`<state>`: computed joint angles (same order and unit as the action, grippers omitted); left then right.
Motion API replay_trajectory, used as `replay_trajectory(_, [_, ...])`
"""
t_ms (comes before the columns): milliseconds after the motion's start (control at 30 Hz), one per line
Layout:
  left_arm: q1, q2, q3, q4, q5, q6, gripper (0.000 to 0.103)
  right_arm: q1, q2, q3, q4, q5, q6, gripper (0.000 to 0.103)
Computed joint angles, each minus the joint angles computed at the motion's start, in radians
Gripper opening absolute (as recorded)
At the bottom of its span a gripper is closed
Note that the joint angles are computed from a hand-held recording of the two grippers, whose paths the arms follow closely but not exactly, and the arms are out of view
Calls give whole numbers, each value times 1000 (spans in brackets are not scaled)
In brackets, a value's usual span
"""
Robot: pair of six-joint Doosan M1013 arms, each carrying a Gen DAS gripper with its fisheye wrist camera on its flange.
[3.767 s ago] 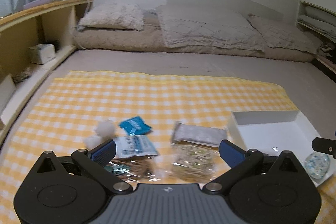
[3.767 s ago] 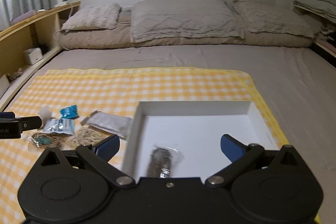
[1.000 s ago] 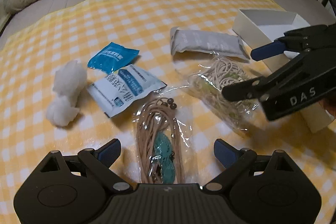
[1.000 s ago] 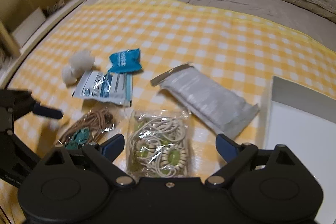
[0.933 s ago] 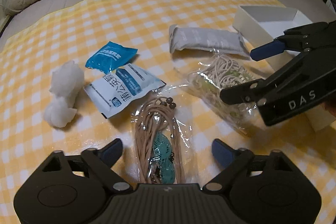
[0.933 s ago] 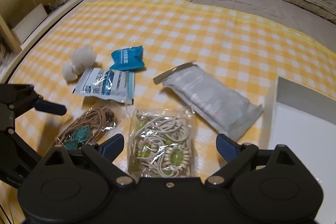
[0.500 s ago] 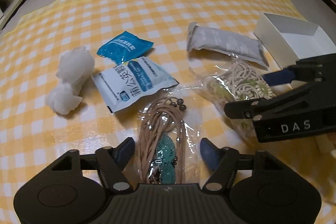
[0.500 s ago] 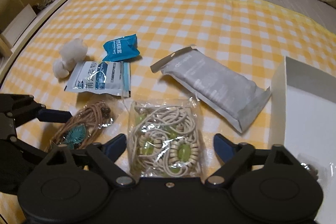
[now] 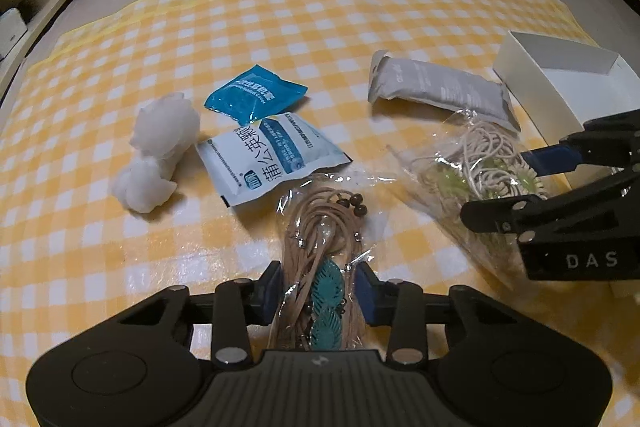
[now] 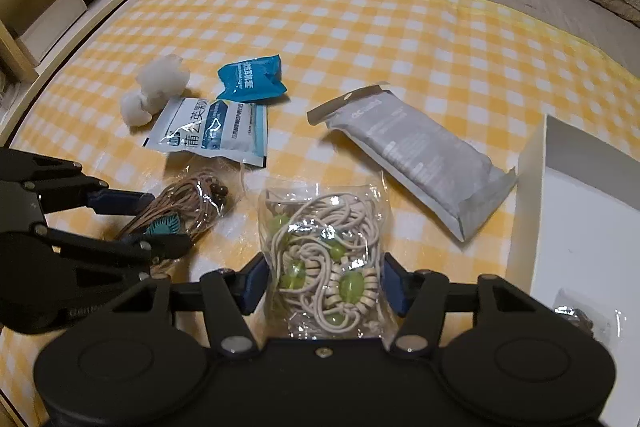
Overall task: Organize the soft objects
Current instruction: 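Grasp the white beaded cord bag with the right tool while the left grasps the tan cord bag, then lift both bags and carry them toward the white box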
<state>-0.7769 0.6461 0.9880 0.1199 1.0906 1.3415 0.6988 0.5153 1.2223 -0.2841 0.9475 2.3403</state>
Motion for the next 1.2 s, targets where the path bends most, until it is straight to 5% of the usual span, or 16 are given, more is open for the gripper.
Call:
replay_trajectory(467, [-18,-63,48,34,-71,-89,39,20,-60,50,-89,-40,101,59])
replay_trajectory(1200, [-82,-124,68,186,-245,-321,39,68,-203,181,-419,-106,443,59])
